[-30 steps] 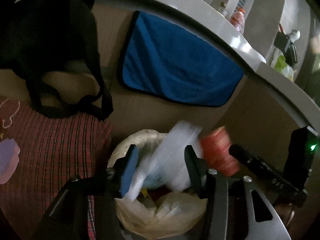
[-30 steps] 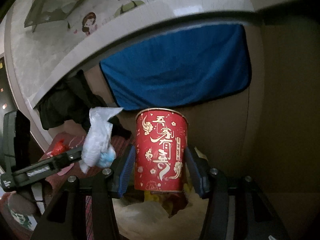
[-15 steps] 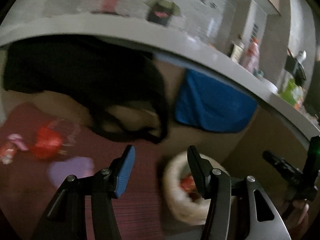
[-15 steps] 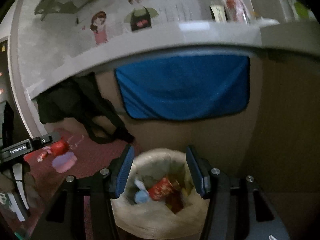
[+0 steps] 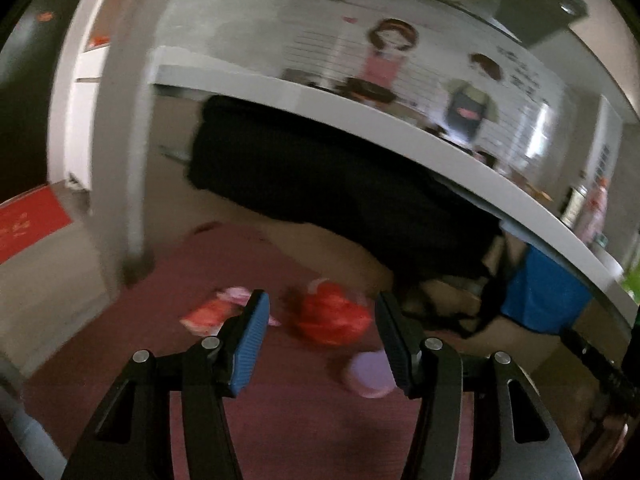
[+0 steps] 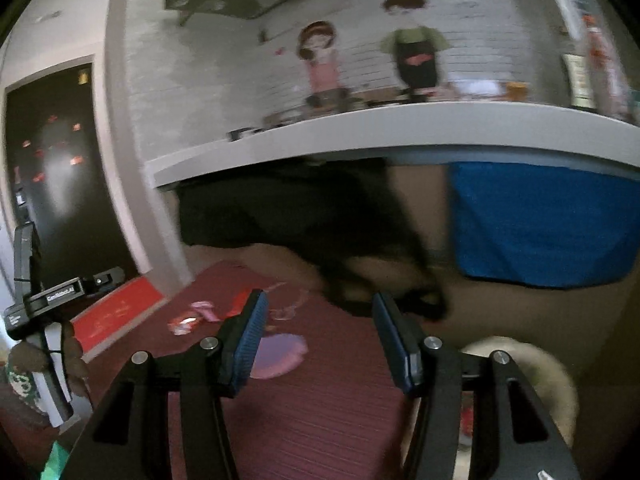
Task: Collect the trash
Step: 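Move both grippers back to the red wrappers on the table, then grasp the red snack wrappers with the left gripper while the right gripper grasps the pink lollipop wrapper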
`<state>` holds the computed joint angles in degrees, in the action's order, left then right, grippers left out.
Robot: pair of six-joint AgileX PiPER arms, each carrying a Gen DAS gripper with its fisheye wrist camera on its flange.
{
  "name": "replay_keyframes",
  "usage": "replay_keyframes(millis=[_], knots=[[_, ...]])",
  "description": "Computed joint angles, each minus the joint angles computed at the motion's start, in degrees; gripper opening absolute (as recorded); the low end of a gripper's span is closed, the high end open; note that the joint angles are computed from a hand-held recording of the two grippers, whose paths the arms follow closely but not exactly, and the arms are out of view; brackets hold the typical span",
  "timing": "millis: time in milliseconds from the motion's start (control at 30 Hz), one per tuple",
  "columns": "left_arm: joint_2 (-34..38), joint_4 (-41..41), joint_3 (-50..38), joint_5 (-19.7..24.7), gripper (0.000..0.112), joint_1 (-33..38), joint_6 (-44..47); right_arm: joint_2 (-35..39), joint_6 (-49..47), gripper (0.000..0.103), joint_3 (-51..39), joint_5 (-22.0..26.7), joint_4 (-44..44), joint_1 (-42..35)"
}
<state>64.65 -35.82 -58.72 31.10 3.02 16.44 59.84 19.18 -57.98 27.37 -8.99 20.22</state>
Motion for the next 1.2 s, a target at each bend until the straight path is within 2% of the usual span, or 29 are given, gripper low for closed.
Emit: replay_keyframes(millis=[67,200,267,400,533,600,700,833,933,1100,1200], knots=[[1.38,-7.92,1.08,2.11,0.057,6.82,9.38,4.72,4.82,0.052,-2.41,-0.17,-4.09,4.36],[7.68,-20.39,2.51,6.40,0.058,15.47,23.93,13.54,11.46,0.053,-6.59,-0.75,-10.46,10.06],[12.06,-23.63,2.40,6.84,0.059,16.39,29.10,16.97,12.81,0.053,-7.63,-1.65,-11.33,11.22],[19.66,-23.25,0.91,3.04,0.061,13.26,33.23,21.75,14.39,0.053,-7.96,-3.64,-11.74,11.83],[29.56,-17.57,-4.88,0.26,0.062,9.63,30.26,24.94,12.17,0.053,-7.76,-5.44,-9.12,10.80],[33.76,-13.91,-8.14,-1.00,0.062,8.12,27.85,26.04,8.64,0.053,-7.37,-6.13,-5.12,9.37],[40.22,-8.92,-14.68,-0.20,0.062,7.51,22.75,27.45,3.24,0.053,-6.89,-7.08,1.10,7.33],[45.30,-2.68,-20.41,-0.76,0.062,6.60,16.69,28.75,-2.71,0.053,-5.96,-7.89,7.43,4.74],[47.98,1.78,-23.54,0.07,0.062,5.57,12.67,29.85,-6.01,0.053,-5.97,-8.34,10.45,3.78],[47.78,5.94,-23.43,-0.95,0.061,4.28,8.48,31.92,-8.02,0.053,-7.08,-8.62,12.30,4.31],[47.17,6.12,-22.96,-0.09,0.050,4.56,7.90,32.97,-9.19,0.053,-8.10,-8.37,13.80,5.25]])
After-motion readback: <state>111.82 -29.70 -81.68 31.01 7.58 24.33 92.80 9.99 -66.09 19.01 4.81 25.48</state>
